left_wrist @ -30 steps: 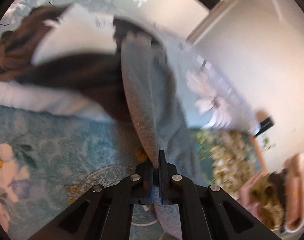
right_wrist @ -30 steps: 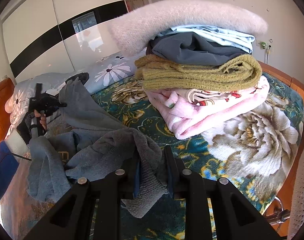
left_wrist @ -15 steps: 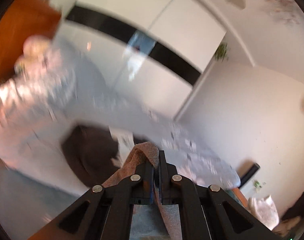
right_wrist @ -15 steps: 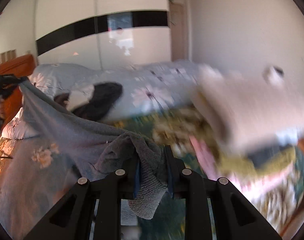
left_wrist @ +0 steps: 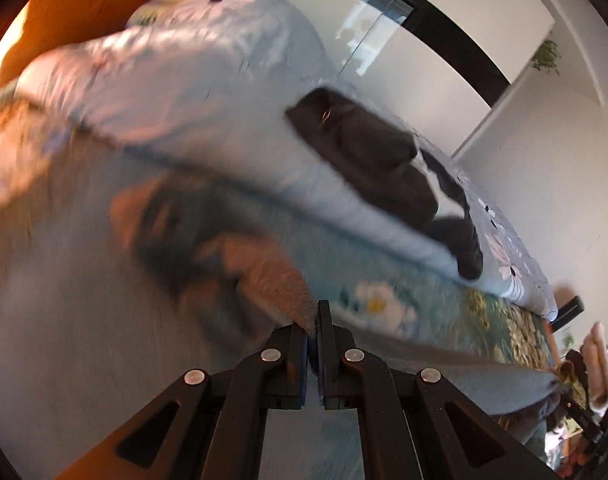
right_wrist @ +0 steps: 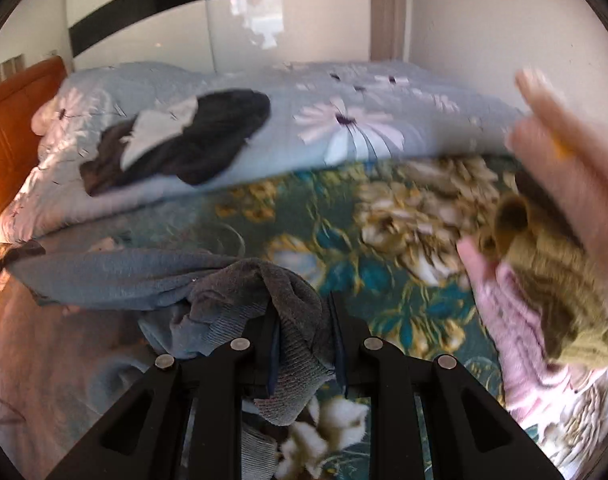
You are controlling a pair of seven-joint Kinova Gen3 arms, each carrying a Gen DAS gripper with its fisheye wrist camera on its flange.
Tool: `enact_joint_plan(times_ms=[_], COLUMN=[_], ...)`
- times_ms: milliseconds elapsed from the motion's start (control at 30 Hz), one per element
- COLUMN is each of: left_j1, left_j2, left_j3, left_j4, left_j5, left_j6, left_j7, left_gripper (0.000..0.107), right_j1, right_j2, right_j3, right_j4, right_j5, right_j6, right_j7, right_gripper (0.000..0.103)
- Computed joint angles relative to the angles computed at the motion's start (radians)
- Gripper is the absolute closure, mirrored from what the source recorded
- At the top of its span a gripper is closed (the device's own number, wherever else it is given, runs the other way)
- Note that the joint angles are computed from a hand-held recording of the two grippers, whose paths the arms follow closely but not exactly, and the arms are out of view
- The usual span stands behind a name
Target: Fold clothes
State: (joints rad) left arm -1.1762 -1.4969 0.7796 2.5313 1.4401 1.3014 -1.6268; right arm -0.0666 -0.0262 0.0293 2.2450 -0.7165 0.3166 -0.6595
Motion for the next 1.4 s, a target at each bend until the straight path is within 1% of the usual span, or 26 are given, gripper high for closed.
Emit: enact_joint_plan(times_ms=[67,167,233,267,300,333,367,400,433,467,533,567,633,667,733,833,900,933,967,1000,1100,1200,1300,1333,1367,1400], left_j1=[0.028,0.052,0.068,0.088,0.106,0.14,0.186,0.222,0.253,0.279,0.328,0.357,0.395,0.403,0.396,0.368,0.345,0.337,0.319,0.297,0.242,0.195,0.148,0.142,0.134,0.125], left_j2=[-0.045,-0.029,-0.027,-0.028,-0.029,-0.029,-0.028,-0.027,-0.04,-0.071,-0.128,-0.141,-0.164,-0.178,-0.206,-0.192,-0.16,-0.138,-0.127,-0.117,-0.061,-0.004,0.022,0.034,0.04,0.04], left_j3=[0.02,0.07,0.053,0.038,0.022,0.003,-0.022,-0.031,-0.044,-0.063,-0.08,-0.067,-0.05,-0.051,-0.071,-0.053,-0.017,0.012,0.031,0.049,0.157,0.276,0.334,0.356,0.369,0.37], left_j4=[0.01,0.013,0.017,0.025,0.028,0.027,0.022,0.006,-0.008,-0.026,-0.065,-0.086,-0.132,-0.154,-0.213,-0.334,-0.427,-0.473,-0.52,-0.566,-0.705,-0.844,-0.98,-1.008,-1.029,-1.043], left_j5=[0.014,0.041,0.04,0.036,0.026,0.0,-0.04,-0.08,-0.11,-0.135,-0.168,-0.176,-0.181,-0.178,-0.177,-0.182,-0.156,-0.133,-0.099,-0.059,0.038,0.043,-0.044,-0.074,-0.089,-0.094], left_j6=[0.015,-0.004,0.009,0.011,0.015,0.005,-0.01,-0.018,-0.015,0.005,0.029,0.021,0.028,0.043,0.096,0.13,0.12,0.095,0.086,0.078,0.004,-0.085,-0.095,-0.108,-0.113,-0.102], left_j7=[0.061,0.097,0.096,0.09,0.091,0.107,0.138,0.179,0.22,0.26,0.342,0.382,0.462,0.493,0.525,0.522,0.486,0.468,0.448,0.43,0.406,0.426,0.52,0.546,0.562,0.57], left_gripper=[0.104,0.103,0.103,0.101,0.1,0.095,0.084,0.078,0.069,0.067,0.066,0.066,0.066,0.065,0.063,0.06,0.06,0.058,0.052,0.05,0.048,0.048,0.049,0.055,0.072,0.085], right_j1=[0.009,0.03,0.046,0.052,0.048,0.029,0.025,0.037,0.043,0.049,0.046,0.03,-0.011,-0.01,0.028,0.087,0.136,0.167,0.2,0.234,0.34,0.432,0.525,0.551,0.571,0.59], right_j2=[0.021,0.059,0.042,0.022,-0.003,-0.025,-0.054,-0.089,-0.12,-0.147,-0.189,-0.184,-0.131,-0.101,-0.054,-0.02,-0.021,-0.036,-0.05,-0.062,-0.094,-0.106,-0.053,-0.034,-0.018,-0.002], right_j3=[0.005,-0.007,-0.031,-0.033,-0.018,0.015,0.038,0.048,0.069,0.097,0.19,0.236,0.325,0.349,0.342,0.341,0.347,0.356,0.369,0.384,0.435,0.473,0.523,0.532,0.532,0.529], right_j4=[-0.007,-0.04,-0.024,-0.012,-0.002,0.009,0.027,0.048,0.066,0.08,0.119,0.134,0.169,0.185,0.225,0.272,0.286,0.291,0.296,0.301,0.306,0.292,0.268,0.261,0.256,0.252], right_j5=[0.027,0.062,0.025,-0.01,-0.045,-0.079,-0.111,-0.144,-0.172,-0.198,-0.252,-0.269,-0.306,-0.331,-0.395,-0.494,-0.515,-0.516,-0.511,-0.502,-0.446,-0.378,-0.341,-0.335,-0.333,-0.33], right_j6=[-0.005,0.022,0.01,0.015,0.036,0.053,0.061,0.067,0.081,0.108,0.189,0.23,0.311,0.345,0.365,0.395,0.429,0.451,0.477,0.506,0.583,0.623,0.691,0.706,0.711,0.715], right_j7=[-0.021,-0.061,-0.014,0.027,0.067,0.108,0.149,0.189,0.227,0.268,0.349,0.373,0.432,0.472,0.554,0.658,0.683,0.695,0.712,0.733,0.786,0.806,0.853,0.87,0.883,0.892], right_gripper=[0.08,0.08,0.078,0.074,0.07,0.067,0.059,0.049,0.047,0.047,0.047,0.047,0.047,0.047,0.047,0.047,0.047,0.047,0.047,0.047,0.047,0.047,0.047,0.047,0.047,0.047])
